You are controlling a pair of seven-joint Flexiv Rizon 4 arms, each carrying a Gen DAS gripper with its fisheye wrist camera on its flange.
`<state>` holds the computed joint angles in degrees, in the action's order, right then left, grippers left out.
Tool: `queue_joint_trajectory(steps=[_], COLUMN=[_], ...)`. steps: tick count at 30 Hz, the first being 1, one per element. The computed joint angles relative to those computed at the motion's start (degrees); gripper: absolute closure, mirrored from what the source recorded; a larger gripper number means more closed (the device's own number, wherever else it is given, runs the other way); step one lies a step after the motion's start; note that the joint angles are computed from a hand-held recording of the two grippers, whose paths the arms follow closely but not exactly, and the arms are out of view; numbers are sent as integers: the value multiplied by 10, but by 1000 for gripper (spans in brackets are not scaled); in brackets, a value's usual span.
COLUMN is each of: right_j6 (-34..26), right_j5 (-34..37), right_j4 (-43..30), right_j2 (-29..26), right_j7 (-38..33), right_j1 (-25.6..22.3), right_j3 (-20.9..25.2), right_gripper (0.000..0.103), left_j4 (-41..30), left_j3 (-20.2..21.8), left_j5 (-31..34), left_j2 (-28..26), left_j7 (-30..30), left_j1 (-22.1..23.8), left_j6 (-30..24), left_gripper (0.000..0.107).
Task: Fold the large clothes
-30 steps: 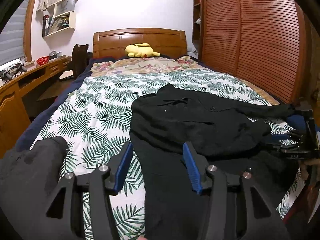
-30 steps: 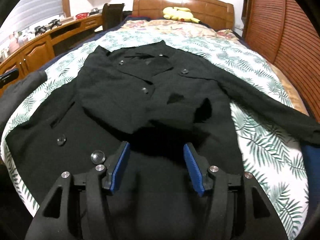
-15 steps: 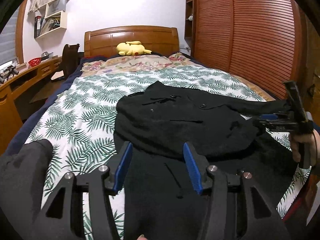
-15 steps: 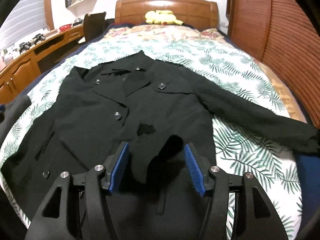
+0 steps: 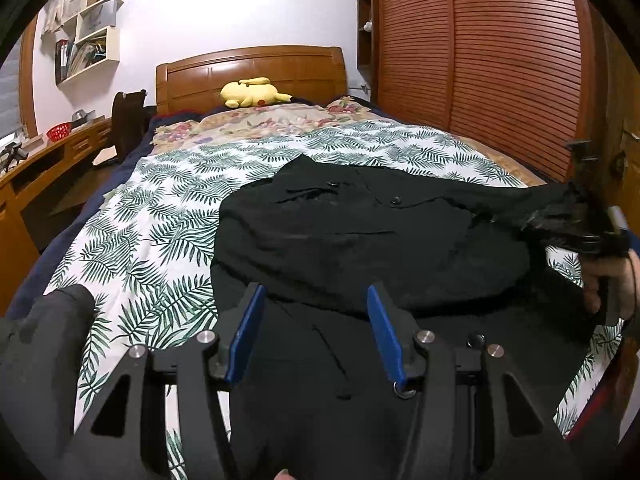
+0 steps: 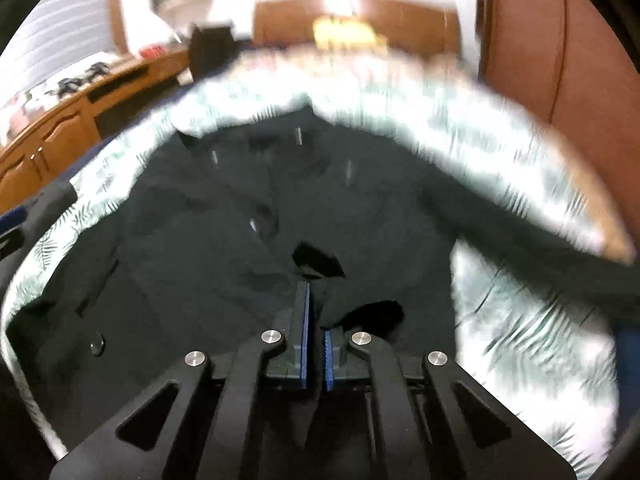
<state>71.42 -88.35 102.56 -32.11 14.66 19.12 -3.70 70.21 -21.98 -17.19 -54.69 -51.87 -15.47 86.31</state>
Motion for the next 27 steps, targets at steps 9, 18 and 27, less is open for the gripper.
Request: queue_joint_trajectory(steps=[9,18,27], right_j6=[-184,-152,-185], right_j5=[45,148,94], right_j4=[56,102,124], right_j2=[59,59,94], right_j7=[-40,-92,-57], right_j1=[25,26,38], right_j3=[27,43,37], right_gripper=[100,92,44], left_j4=[-3,-8,-29], left_j3=[9,8,11], left_j5=[-1,2,2], left_j2=[-1,-4,-15], left_j7=[-12,-11,-8], left_j1=[-4,-6,-22], left_j6=[-1,-5,-16], left_gripper=[54,54,54])
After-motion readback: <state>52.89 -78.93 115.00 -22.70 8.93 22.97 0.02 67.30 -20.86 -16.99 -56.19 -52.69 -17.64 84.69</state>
